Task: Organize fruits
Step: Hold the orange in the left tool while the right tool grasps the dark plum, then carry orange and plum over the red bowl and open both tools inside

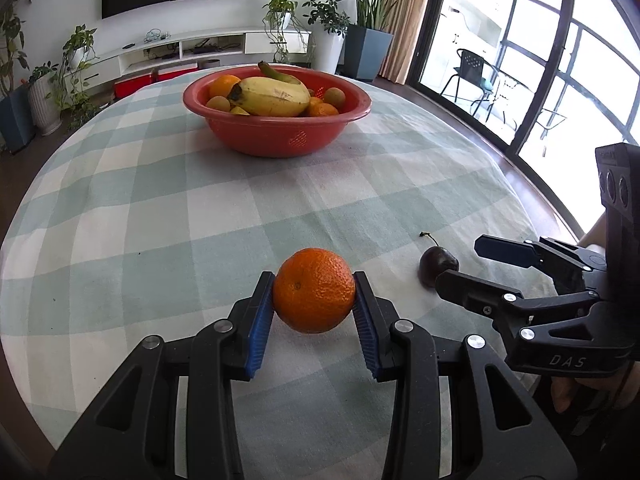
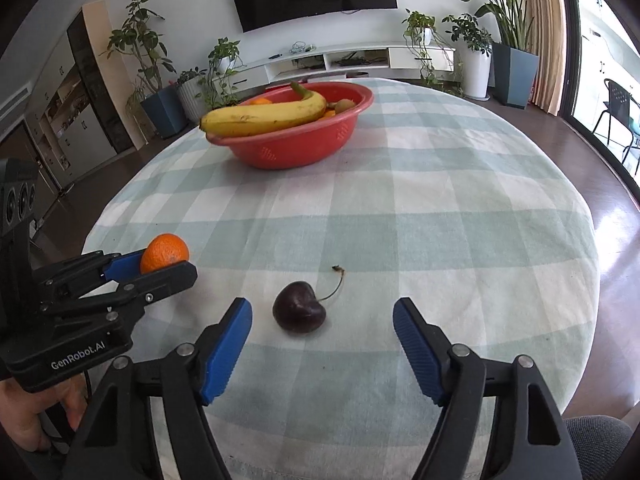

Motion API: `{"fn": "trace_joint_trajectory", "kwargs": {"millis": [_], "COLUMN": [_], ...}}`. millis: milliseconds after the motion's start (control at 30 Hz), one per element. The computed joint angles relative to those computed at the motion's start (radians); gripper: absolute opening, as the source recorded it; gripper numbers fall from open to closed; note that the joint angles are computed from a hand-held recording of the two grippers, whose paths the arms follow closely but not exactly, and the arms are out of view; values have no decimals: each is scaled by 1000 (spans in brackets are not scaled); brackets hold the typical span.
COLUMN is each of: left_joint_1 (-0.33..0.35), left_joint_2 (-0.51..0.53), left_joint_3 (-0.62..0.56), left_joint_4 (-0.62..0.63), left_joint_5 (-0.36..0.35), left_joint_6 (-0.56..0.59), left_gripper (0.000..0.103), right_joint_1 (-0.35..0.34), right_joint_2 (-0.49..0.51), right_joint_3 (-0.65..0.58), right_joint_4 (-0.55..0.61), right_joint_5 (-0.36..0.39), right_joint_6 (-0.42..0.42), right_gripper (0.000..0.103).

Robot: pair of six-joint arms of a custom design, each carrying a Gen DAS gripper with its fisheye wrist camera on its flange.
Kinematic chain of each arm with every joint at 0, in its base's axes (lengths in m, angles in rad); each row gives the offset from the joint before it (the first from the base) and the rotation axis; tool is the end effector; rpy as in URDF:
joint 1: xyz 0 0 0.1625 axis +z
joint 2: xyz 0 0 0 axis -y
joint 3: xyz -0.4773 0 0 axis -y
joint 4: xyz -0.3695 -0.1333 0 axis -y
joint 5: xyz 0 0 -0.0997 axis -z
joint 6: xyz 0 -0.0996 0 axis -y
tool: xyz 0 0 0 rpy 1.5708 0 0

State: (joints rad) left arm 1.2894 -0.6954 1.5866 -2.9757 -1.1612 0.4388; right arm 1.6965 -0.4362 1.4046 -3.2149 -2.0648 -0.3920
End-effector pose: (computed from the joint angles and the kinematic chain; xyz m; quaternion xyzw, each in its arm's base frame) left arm -0.0367 -0.7497 0.1503 0.2853 0.9044 -0.2325 0.2156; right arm 0.1825 -0.7577 0.0536 0.1558 -0.9051 0.2879 0.2713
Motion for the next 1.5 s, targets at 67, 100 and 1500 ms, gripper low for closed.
{"fn": "trace_joint_trajectory", "kwargs": {"millis": [67, 100, 1500], "left_joint_1": [4, 5, 17], "left_joint_2": [-1, -2, -14], "left_joint_3": [1, 2, -14], "left_joint_4": [-1, 0, 28], "left_joint_5": [-5, -8, -59], "left_joint_6": [-2, -2, -41], "left_gripper": [36, 36, 36], "right_joint_1": [3, 3, 7], "right_joint_2": [9, 12, -6], "right_joint_3": [-11, -16, -77], "right_joint_4": [9, 15, 19], "right_joint_5": [-20, -27, 2], "right_joint_6": [-1, 0, -19], "right_gripper": [71, 69, 33]}}
